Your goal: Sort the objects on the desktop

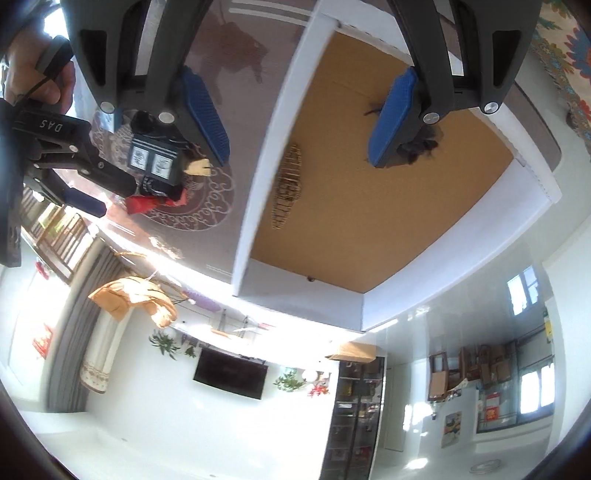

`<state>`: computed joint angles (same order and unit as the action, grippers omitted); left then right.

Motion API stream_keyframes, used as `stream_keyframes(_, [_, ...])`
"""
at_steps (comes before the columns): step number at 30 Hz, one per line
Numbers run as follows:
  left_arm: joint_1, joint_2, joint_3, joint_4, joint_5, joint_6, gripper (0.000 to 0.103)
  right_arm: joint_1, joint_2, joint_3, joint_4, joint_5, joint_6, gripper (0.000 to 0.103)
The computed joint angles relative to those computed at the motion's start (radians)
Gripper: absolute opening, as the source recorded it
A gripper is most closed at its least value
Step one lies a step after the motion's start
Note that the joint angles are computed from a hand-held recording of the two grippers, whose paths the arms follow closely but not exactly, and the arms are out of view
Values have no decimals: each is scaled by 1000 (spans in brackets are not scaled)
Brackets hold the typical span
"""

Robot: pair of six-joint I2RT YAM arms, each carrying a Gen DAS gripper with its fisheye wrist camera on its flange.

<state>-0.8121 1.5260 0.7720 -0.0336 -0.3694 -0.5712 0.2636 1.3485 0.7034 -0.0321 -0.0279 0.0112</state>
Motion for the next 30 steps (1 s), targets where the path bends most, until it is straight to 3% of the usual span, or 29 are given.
stream_keyframes(2, [-123, 7, 5, 15, -31, -15, 80, -110, -205, -186, -3, -2, -38, 99])
stream_keyframes(4, [-236, 43, 14, 54, -44, -32, 90, -264, -391, -327, -61, -32, -126, 100])
stream_keyframes(6, [-313, 121, 50, 88, -29, -50, 90, -432, -525, -431, -145, -84, -236, 101])
stream_keyframes(8, [-361, 221, 93, 118, 0, -66, 90, -619, -562, -505, -181, -150, -369, 101])
stream_keyframes(12, [-411, 457, 220, 99, 10, -124, 90, -918, -379, -566, -81, -261, -539, 101])
stream_keyframes(15, [-420, 558, 258, 88, 15, -165, 90, -1011, -240, -590, 27, -286, -570, 101])
stream_keyframes(18, [-420, 594, 234, 146, -2, -169, 91, -1027, -121, -599, 130, -282, -570, 101])
stream_keyframes(26, [-427, 639, 320, 7, -88, -153, 92, -901, 21, -563, 260, -248, -467, 103])
stream_keyframes(28, [-417, 646, 330, -7, -94, -158, 101, -869, 71, -533, 274, -245, -435, 103])
stream_keyframes(30, [-409, 646, 319, 3, -106, -172, 103, -822, 104, -512, 295, -222, -400, 103])
